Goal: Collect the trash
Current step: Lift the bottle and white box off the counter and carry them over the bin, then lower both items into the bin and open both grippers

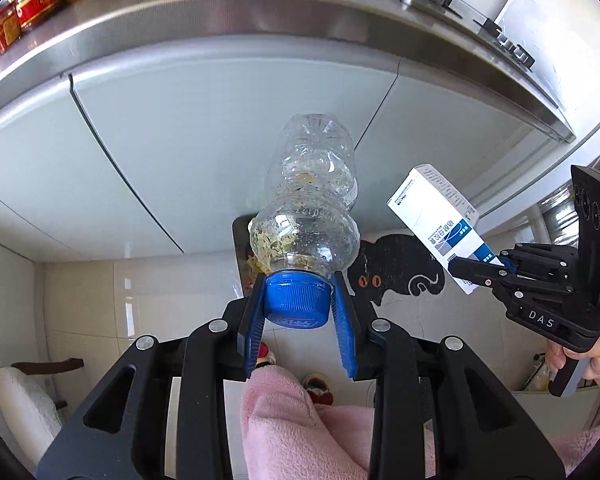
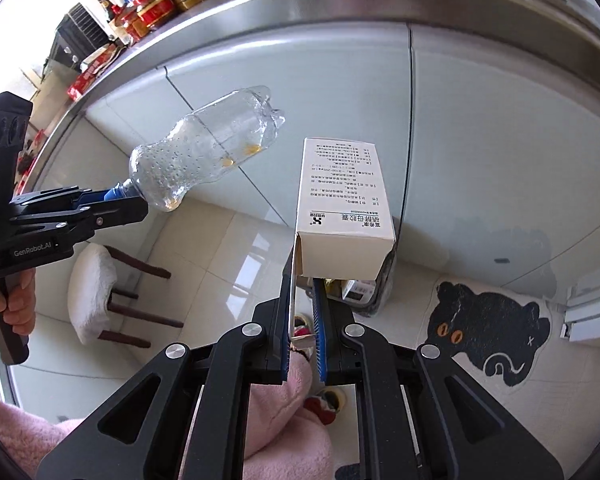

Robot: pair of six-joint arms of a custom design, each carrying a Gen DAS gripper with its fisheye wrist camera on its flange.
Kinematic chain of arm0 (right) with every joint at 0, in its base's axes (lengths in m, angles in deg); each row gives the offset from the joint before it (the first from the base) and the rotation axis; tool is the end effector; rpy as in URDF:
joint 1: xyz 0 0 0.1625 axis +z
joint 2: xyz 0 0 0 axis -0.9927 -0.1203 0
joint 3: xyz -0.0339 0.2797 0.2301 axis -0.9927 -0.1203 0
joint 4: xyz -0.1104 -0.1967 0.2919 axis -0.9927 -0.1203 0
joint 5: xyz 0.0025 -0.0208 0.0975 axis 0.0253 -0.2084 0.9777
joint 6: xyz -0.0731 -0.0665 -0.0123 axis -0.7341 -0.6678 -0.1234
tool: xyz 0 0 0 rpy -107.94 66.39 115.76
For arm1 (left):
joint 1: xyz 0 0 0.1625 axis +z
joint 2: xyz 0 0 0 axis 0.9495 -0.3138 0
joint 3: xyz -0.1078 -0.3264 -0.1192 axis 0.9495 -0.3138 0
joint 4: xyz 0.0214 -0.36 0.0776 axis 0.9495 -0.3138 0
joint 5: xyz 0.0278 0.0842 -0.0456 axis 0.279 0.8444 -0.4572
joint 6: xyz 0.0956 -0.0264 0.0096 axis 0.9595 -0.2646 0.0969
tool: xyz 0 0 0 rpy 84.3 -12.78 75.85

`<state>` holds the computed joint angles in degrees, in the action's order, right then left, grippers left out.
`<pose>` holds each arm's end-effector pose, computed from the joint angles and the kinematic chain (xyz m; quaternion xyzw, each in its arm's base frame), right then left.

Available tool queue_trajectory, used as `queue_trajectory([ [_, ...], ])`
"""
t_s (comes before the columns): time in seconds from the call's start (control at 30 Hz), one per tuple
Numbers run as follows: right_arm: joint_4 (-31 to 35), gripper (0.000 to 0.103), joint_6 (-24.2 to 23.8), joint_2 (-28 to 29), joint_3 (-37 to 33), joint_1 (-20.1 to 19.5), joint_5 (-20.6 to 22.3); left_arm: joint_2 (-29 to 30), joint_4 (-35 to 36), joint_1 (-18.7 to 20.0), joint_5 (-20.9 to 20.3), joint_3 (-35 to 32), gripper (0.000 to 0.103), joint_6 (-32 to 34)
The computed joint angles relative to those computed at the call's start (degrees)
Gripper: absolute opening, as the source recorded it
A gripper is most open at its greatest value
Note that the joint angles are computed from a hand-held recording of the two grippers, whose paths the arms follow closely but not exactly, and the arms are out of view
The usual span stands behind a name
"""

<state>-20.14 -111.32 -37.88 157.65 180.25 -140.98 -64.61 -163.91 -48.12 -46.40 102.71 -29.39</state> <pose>0.1726 -0.5111 0.4384 0.3461 -0.9288 -0.0093 0.1318 -0.4902 -0.4256 0.1604 -0.0284 0.9238 -0.2321 0.3032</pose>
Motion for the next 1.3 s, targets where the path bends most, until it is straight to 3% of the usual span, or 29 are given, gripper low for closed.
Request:
queue_trajectory([
  [0.33,-7.55,0.011,4.39,6.04,8.11,-5.09,-4.04,0.75,-15.55,9.14,-4.1,10.35,0.03,4.84],
  [0.47,-11.19,0.011,5.95,8.85,10.34,-6.61,-6.07,2.98,-18.9,12.5,-5.63,10.93,0.03,7.57],
  [0.7,-17.43,0.011,4.33,12.71,12.77,-8.06,-8.34,4.02,-25.86,16.98,-8.43,14.18,0.03,8.87],
  [1.07,-21.68,0.015,4.49,17.37,12.03,-7.4,-9.45,6.49,-27.0,20.47,-10.13,11.02,0.03,12.45],
  [1.13,-21.76,0.035,5.09,17.81,11.76,-7.31,-9.77,6.37,-27.16,20.89,-10.4,10.73,0.03,12.74],
  [1.17,-22.4,0.065,5.0,17.57,12.03,-7.34,-9.5,6.27,-26.68,20.87,-10.14,10.54,0.036,12.69],
  [1.2,-23.21,0.072,4.85,17.19,12.56,-7.18,-9.52,6.39,-26.31,20.84,-9.86,10.16,0.05,12.59],
  [1.3,-22.38,0.071,4.83,16.49,12.52,-6.87,-9.8,5.87,-25.59,20.44,-8.97,9.87,0.058,12.49],
])
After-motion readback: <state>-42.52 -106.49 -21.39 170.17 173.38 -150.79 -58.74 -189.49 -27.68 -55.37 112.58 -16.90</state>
